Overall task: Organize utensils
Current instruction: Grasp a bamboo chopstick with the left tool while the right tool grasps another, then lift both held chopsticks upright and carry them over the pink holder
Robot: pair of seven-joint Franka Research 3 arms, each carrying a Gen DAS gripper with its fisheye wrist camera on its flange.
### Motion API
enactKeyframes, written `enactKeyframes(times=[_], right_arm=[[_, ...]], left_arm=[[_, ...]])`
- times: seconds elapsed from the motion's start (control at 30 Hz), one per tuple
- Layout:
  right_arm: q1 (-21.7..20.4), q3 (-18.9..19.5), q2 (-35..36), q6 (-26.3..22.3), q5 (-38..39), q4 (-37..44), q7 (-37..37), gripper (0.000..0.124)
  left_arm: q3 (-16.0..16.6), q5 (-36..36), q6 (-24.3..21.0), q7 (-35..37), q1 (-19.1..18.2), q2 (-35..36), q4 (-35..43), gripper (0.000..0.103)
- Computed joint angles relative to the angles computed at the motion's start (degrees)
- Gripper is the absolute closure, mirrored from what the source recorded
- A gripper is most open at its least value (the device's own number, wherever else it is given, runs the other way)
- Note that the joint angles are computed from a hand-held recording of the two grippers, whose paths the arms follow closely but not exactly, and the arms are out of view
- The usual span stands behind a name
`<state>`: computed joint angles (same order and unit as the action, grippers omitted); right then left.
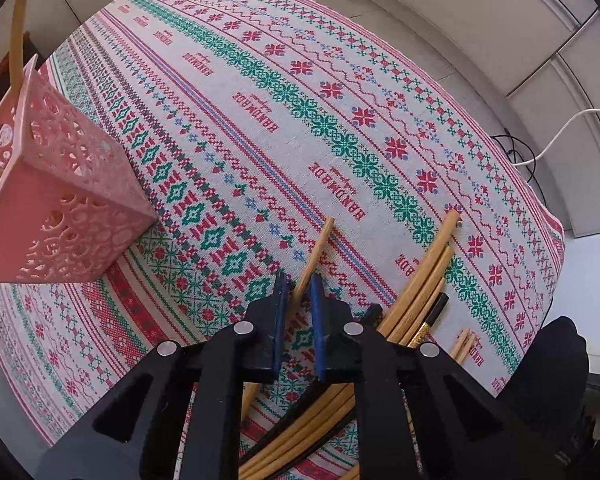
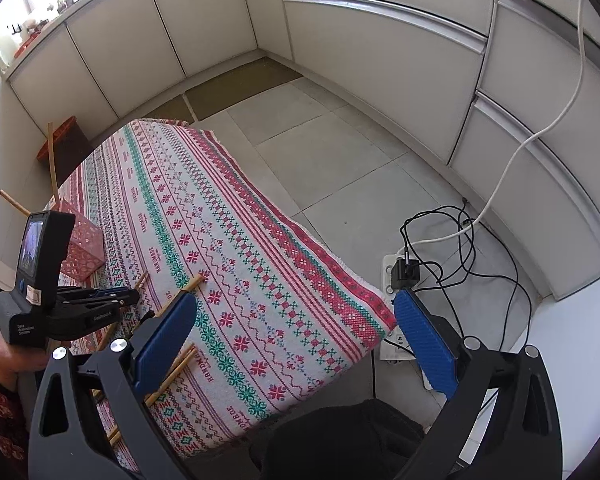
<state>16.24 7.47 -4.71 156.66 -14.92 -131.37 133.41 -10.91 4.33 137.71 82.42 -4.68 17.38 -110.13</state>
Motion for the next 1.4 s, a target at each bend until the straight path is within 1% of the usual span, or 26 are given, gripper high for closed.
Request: enactKeyframes(times=[0.07,0.17,0.27,0.37,0.43,0.5,0.53,0.57,0.6,0.67,0.73,0.77,0.8,0.9,0.93,0.97,1.0,1.03,1.1,1.2,1.3,1.4], right_arm=[[0.4,0.1,1.5,-0.7,0.9,1.6,-0.4,0.028],[1.7,-0.2,4.8,-2.6,3.4,5.1,-1.3,0.028],[3.4,-0.7,9.3,-5.7,8.0,10.2,-3.5,0.028],[5.1,-1.4,14.8,-10.2,11.4,16.7,-3.5,0.028],[6.2,-1.9,18.2,-13.1,13.4,20.9,-3.2,0.032],[7.3,-2.5,21.4,-16.2,14.3,24.9,-3.0,0.045],[7.8,-2.7,23.1,-18.5,14.8,27.3,-3.1,0.048],[8.3,-2.9,24.7,-20.8,15.2,29.6,-3.0,0.055],[8.7,-3.1,26.3,-22.9,16.0,31.5,-2.7,0.058],[9.3,-3.6,28.9,-25.9,17.2,34.7,-1.1,0.069],[10.1,-4.1,30.7,-27.1,17.8,36.6,0.7,0.073],[11.2,-5.0,30.7,-26.8,16.2,36.8,2.7,0.076],[11.5,-5.0,31.3,-26.8,16.0,37.7,3.1,0.08],[12.9,-5.4,33.8,-29.1,14.8,41.9,4.9,0.083],[13.5,-5.8,34.5,-29.7,13.8,43.1,5.8,0.086],[14.4,-6.4,35.2,-30.9,12.4,44.4,6.9,0.094],[15.0,-6.8,35.7,-31.1,11.3,45.3,7.9,0.108],[15.1,-6.7,36.1,-30.5,11.0,45.6,8.2,0.112],[15.5,-7.0,36.1,-29.1,10.5,45.4,9.8,0.113],[15.1,-6.7,34.7,-23.0,11.2,42.5,10.6,0.114],[14.6,-6.1,32.5,-17.1,12.0,39.1,9.8,0.114],[14.3,-5.7,29.9,-12.3,12.0,36.3,7.0,0.114]], left_arm=[[0.8,3.0,3.0,-1.1,-0.7,-1.3,-2.4,0.095],[1.6,6.5,6.3,-3.2,-1.1,-4.2,-6.3,0.096],[1.7,7.8,9.6,-3.8,-0.7,-8.7,-11.1,0.097],[2.0,8.7,13.1,-5.1,-0.4,-15.1,-16.9,0.098],[2.4,9.1,15.0,-5.5,-0.1,-19.3,-20.2,0.098],[2.9,9.0,17.0,-5.5,0.2,-23.5,-23.5,0.098],[3.2,9.2,18.0,-5.4,0.4,-25.3,-24.8,0.098],[3.7,8.7,18.3,-4.7,0.4,-27.9,-26.5,0.098],[4.0,8.7,18.8,-4.8,0.6,-29.8,-27.9,0.098],[4.7,8.5,19.4,-4.4,0.8,-32.8,-30.1,0.098],[4.9,8.9,19.1,-4.9,1.2,-35.1,-31.3,0.098],[5.0,9.1,19.3,-5.0,1.4,-36.1,-32.0,0.098],[5.1,9.3,19.4,-5.3,1.7,-37.2,-32.7,0.098],[6.0,9.1,19.6,-5.2,1.9,-39.7,-34.1,0.098],[6.3,8.9,19.3,-5.1,2.0,-40.8,-34.5,0.098],[6.4,8.9,19.4,-5.5,2.3,-41.2,-34.8,0.098],[6.4,8.9,19.4,-5.8,2.5,-41.5,-34.9,0.098],[6.5,8.9,19.6,-6.1,2.8,-41.9,-35.3,0.098],[6.3,9.1,19.4,-7.5,3.5,-42.8,-35.5,0.098],[6.5,9.4,20.1,-8.6,4.1,-43.4,-35.8,0.098],[6.4,9.7,20.8,-9.3,4.3,-44.0,-36.0,0.098],[6.0,10.4,21.1,-10.4,4.7,-44.6,-36.1,0.098]])
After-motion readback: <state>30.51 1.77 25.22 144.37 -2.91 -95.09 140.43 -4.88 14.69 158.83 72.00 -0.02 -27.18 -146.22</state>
